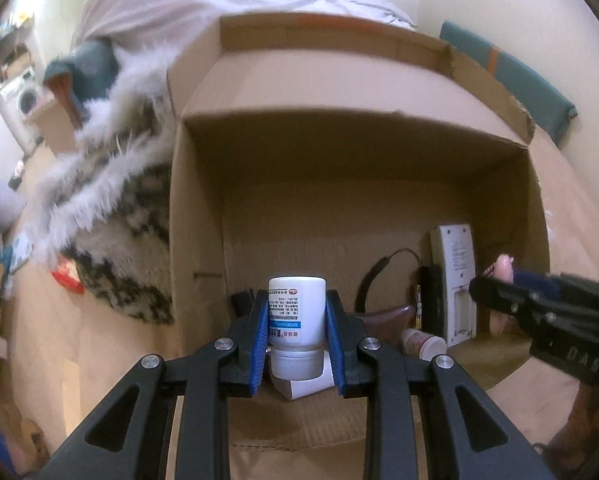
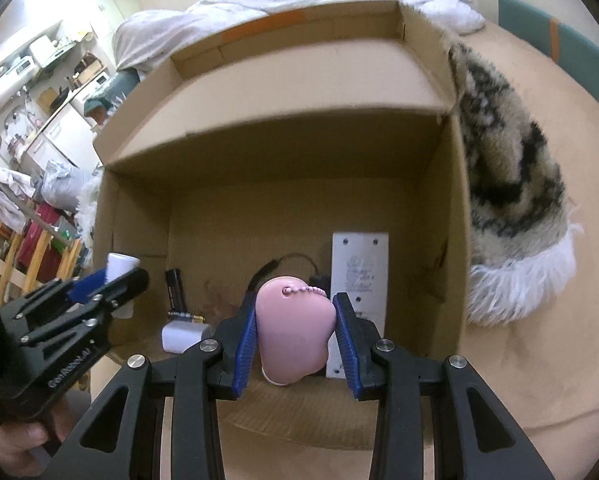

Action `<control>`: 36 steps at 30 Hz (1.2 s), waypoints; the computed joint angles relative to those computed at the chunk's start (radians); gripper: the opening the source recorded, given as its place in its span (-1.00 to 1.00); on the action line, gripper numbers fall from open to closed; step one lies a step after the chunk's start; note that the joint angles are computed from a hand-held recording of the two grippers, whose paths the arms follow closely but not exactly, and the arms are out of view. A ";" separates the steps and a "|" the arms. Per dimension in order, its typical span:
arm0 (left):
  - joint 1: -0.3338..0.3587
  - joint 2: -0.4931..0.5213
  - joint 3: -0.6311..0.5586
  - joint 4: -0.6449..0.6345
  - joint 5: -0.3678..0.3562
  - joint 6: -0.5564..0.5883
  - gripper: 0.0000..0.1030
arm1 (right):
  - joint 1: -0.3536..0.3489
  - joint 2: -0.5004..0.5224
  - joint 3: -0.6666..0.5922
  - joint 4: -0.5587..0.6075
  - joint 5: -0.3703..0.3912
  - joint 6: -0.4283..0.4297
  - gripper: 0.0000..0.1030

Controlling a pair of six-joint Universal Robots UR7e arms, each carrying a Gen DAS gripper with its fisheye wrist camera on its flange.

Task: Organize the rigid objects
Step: 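Lift the pill bottle and pink keychain toward the box with both tools, then lower the pill bottle and keychain into the box and open both tools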

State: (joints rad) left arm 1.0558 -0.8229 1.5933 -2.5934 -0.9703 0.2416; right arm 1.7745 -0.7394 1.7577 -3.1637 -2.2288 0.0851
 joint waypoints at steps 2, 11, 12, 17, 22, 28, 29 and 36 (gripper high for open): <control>0.008 0.003 -0.008 0.014 -0.004 -0.021 -0.54 | -0.005 0.003 0.000 0.020 0.006 0.010 -0.24; 0.015 0.009 -0.010 0.026 -0.006 -0.024 -0.54 | -0.026 0.015 -0.014 0.089 0.014 0.064 -0.24; 0.016 0.012 -0.014 0.037 -0.006 -0.027 -0.54 | -0.029 0.015 -0.016 0.098 0.015 0.071 -0.24; 0.014 0.024 -0.015 0.045 0.006 -0.020 -0.54 | -0.038 0.017 -0.027 0.133 0.022 0.107 -0.24; 0.017 0.030 -0.013 0.051 0.013 -0.029 -0.54 | -0.043 0.017 -0.032 0.150 0.029 0.117 -0.24; 0.018 0.033 -0.013 0.052 0.021 -0.033 -0.54 | -0.045 0.021 -0.035 0.151 0.037 0.119 -0.24; 0.019 0.034 -0.013 0.050 0.022 -0.033 -0.54 | -0.046 0.021 -0.036 0.150 0.041 0.119 -0.24; 0.009 0.029 0.003 0.037 0.040 -0.023 -0.52 | -0.041 0.019 -0.021 0.067 0.063 0.087 -0.11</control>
